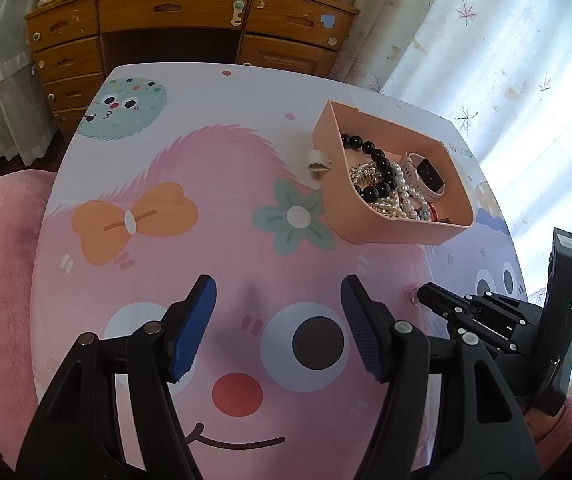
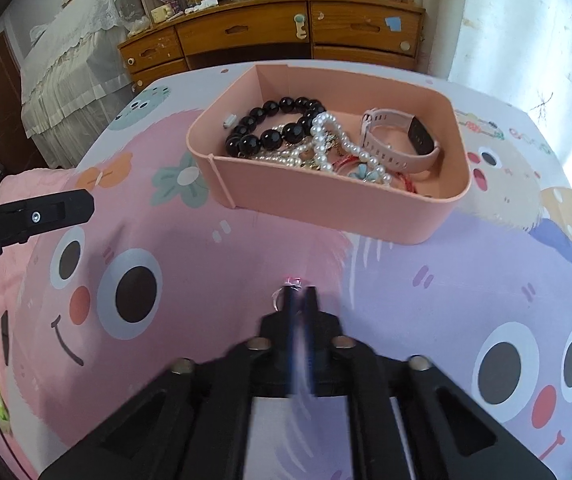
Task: Organize jewelry
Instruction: 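Move the right tool to the silver ring on the cloth, then grasp the silver ring with the right tool and lift it toward the tray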
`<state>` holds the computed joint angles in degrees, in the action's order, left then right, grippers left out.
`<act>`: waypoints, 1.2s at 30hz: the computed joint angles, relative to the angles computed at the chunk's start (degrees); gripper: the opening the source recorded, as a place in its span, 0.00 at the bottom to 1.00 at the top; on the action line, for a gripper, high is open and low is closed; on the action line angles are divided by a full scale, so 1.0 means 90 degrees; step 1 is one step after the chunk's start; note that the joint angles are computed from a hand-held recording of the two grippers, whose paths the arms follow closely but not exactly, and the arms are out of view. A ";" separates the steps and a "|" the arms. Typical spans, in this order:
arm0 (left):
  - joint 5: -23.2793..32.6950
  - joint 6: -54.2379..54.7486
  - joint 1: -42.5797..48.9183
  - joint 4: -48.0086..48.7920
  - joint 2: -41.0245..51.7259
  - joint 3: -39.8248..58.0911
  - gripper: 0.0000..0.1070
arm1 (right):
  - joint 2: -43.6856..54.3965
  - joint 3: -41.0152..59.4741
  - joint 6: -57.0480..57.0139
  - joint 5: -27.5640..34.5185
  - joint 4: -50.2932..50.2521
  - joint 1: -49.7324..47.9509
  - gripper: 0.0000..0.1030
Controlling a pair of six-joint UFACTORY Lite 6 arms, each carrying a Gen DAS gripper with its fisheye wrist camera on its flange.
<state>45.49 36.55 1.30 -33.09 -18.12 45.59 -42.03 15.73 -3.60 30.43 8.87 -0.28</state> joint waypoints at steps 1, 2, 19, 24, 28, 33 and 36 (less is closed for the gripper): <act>0.0029 0.0066 0.0025 -0.0042 0.0025 0.0017 0.58 | -0.0083 0.0009 0.0074 0.0034 -0.0019 0.0070 0.01; 0.0058 0.0137 0.0043 -0.0074 0.0052 0.0031 0.58 | -0.0155 0.0018 0.0198 0.0048 -0.0092 0.0184 0.01; 0.0143 0.0705 0.0180 -0.0319 0.0534 0.0191 0.58 | 0.0461 0.0335 0.2118 -0.0088 -0.1500 0.1473 0.25; 0.0173 0.0780 0.0274 -0.0363 0.0620 0.0215 0.58 | 0.0709 0.0293 0.2846 -0.0293 -0.2167 0.1641 0.25; 0.0166 0.0860 0.0391 -0.0384 0.0675 0.0207 0.58 | 0.0712 0.0243 0.2541 -0.0414 -0.1939 0.1489 0.25; 0.0141 0.0882 0.0467 -0.0401 0.0808 0.0239 0.58 | 0.0722 0.0229 0.2186 -0.0454 -0.1781 0.1360 0.21; 0.0145 0.0914 0.0472 -0.0437 0.0833 0.0239 0.58 | 0.0701 0.0210 0.1914 -0.0479 -0.1572 0.1214 0.19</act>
